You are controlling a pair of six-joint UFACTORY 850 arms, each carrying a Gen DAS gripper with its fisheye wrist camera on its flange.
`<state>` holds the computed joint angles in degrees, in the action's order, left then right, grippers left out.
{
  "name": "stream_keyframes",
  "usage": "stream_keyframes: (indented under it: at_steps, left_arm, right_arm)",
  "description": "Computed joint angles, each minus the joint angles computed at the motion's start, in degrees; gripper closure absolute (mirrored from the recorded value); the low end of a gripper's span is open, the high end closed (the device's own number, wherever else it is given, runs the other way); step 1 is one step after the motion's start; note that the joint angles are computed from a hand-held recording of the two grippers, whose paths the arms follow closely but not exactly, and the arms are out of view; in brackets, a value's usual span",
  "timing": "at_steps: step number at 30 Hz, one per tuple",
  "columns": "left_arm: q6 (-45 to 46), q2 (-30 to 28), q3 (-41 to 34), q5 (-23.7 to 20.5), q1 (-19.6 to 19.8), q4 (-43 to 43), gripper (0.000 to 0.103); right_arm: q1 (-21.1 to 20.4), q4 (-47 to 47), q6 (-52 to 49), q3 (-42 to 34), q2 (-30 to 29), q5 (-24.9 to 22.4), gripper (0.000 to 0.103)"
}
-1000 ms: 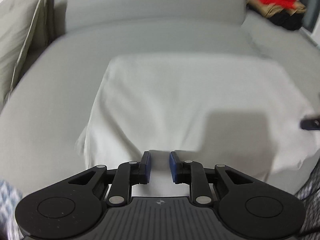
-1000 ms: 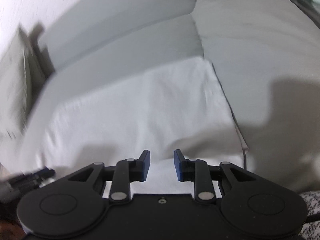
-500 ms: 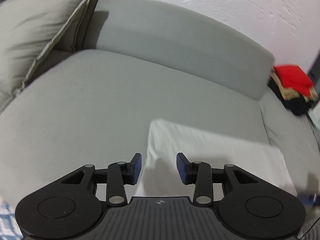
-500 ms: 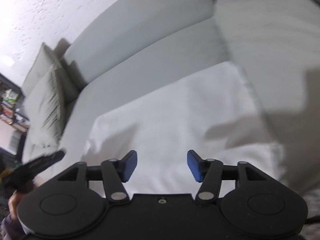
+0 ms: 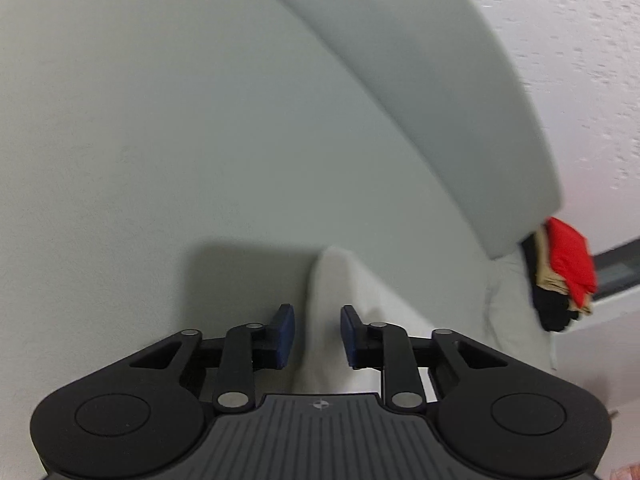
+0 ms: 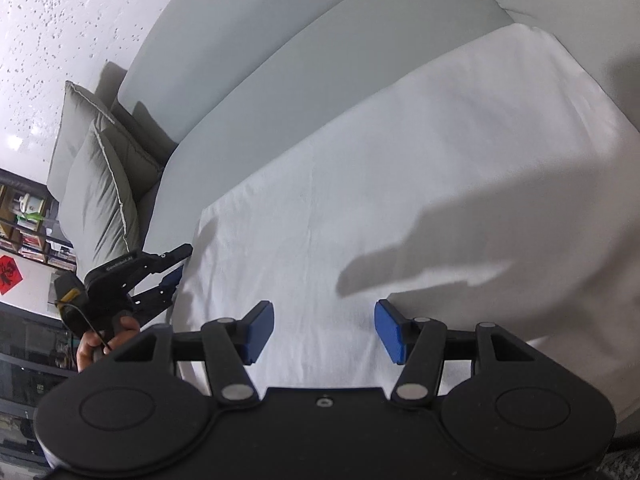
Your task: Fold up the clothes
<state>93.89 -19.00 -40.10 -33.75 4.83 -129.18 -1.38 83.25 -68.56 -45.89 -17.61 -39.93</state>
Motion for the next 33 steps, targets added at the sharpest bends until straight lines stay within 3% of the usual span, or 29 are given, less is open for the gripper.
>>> stream_keyframes:
  at_steps: [5,10,12,15,18,27,29,33]
  left_arm:
    - [-2.6,-2.4,-1.1,-6.6,1.6,3.2,0.081]
    - [-7.8,-6.1,-3.6,-10.2,3.2,5.5,0.081]
    - [-9.8,-7.9,-4.3,-14.7,4.4,6.3,0.081]
    - [-11.0,-9.0,-5.1,-15.5,4.8,6.9,0.08]
    - [-11.6,-9.9,-7.1,-12.5,4.0,9.6,0.08]
    - [-13.1,-15.6,-10.8,-21.3,4.1,7.2,0.078]
    - [-10.7,-14.9,-10.0,-20.2,3.8,2.0,0.079]
    - [-2.2,-10.5,-7.1,-11.9,2.2,-8.4,0.079]
  right_arm:
    - [-0.2,0.7,0.0,-0.2,-0.7,-0.3,0.048]
    - [0.2,0.8,-0.1,-0.3,-0.8,0.2,0.047]
    - [0.3,0.8,-0.7,-0.2,-0.6,0.5,0.047]
    - [0.3,1.3,-1.3,0.0,-0.5,0.6,0.047]
    - [0.2,1.6,-1.6,0.0,-0.7,0.4,0.046]
    - [1.0,2.0,-2.5,0.0,-0.6,1.1,0.045]
    - [1.1,2.2,-2.3,0.0,-0.6,1.2,0.046]
    - [1.1,2.2,-2.5,-0.1,-0.8,1.1,0.045]
